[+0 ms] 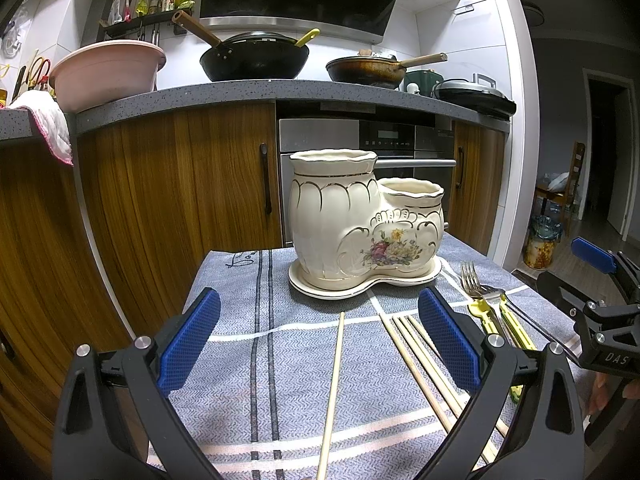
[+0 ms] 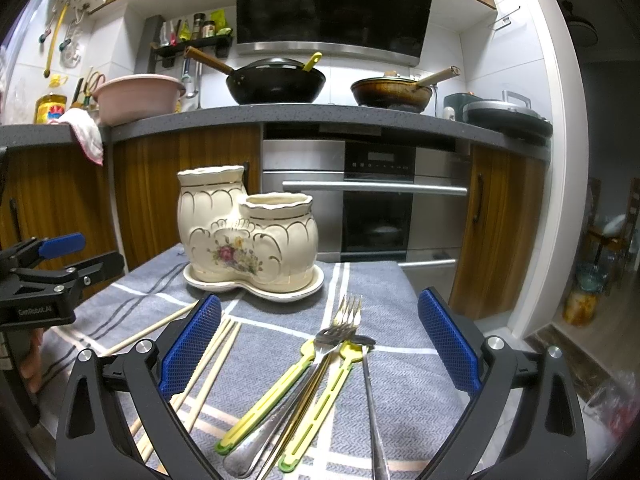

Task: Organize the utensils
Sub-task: 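Close left tool on a chopstick while right tool closes on a metal spoon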

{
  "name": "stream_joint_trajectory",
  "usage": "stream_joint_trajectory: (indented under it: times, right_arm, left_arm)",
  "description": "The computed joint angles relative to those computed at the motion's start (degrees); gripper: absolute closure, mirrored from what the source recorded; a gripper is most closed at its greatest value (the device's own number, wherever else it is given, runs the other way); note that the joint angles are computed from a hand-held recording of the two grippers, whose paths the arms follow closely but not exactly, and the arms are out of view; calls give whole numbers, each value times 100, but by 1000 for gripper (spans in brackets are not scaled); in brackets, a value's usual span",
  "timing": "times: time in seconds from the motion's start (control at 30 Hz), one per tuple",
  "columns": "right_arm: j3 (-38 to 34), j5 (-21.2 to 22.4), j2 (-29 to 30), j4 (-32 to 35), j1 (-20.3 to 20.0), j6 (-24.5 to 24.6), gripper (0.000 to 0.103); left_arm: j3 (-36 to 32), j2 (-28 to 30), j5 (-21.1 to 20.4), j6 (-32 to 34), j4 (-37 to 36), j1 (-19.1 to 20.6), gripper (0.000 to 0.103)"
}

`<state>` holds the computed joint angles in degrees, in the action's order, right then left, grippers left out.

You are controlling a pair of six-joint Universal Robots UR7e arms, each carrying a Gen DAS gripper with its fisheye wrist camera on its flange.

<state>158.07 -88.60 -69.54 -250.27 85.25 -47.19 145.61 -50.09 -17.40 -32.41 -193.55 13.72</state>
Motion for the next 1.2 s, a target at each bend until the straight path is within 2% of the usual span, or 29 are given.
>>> stream_joint_trajectory:
  times: [0.53, 0.7, 0.73, 0.83, 0.97, 1.07, 1.2]
  right_arm:
    - [-3, 4, -79, 87, -1, -18, 5]
    - [-5, 13, -106, 93, 0, -9, 5]
    - [-15, 15, 146, -158, 6, -3, 5]
    - [-2, 74, 214, -295, -31, 17, 5]
    - [14, 184, -91, -120, -141, 7, 5]
    - [3, 105, -350, 29, -99, -7, 5]
    - [-130, -534, -1022, 707, 266, -28, 5]
  left_arm:
    - [-18, 0, -45, -9, 47, 32, 5]
    - [1, -13, -102, 166, -132, 50, 5]
    - [17, -29, -105, 270, -229, 45, 5]
    - [99, -42, 3, 699, -776, -34, 5]
    - [205, -165, 236, 989, -1148, -161, 5]
    - [239, -629, 95, 722, -525, -80, 5]
    - [163, -1497, -380, -2, 1078, 169, 5]
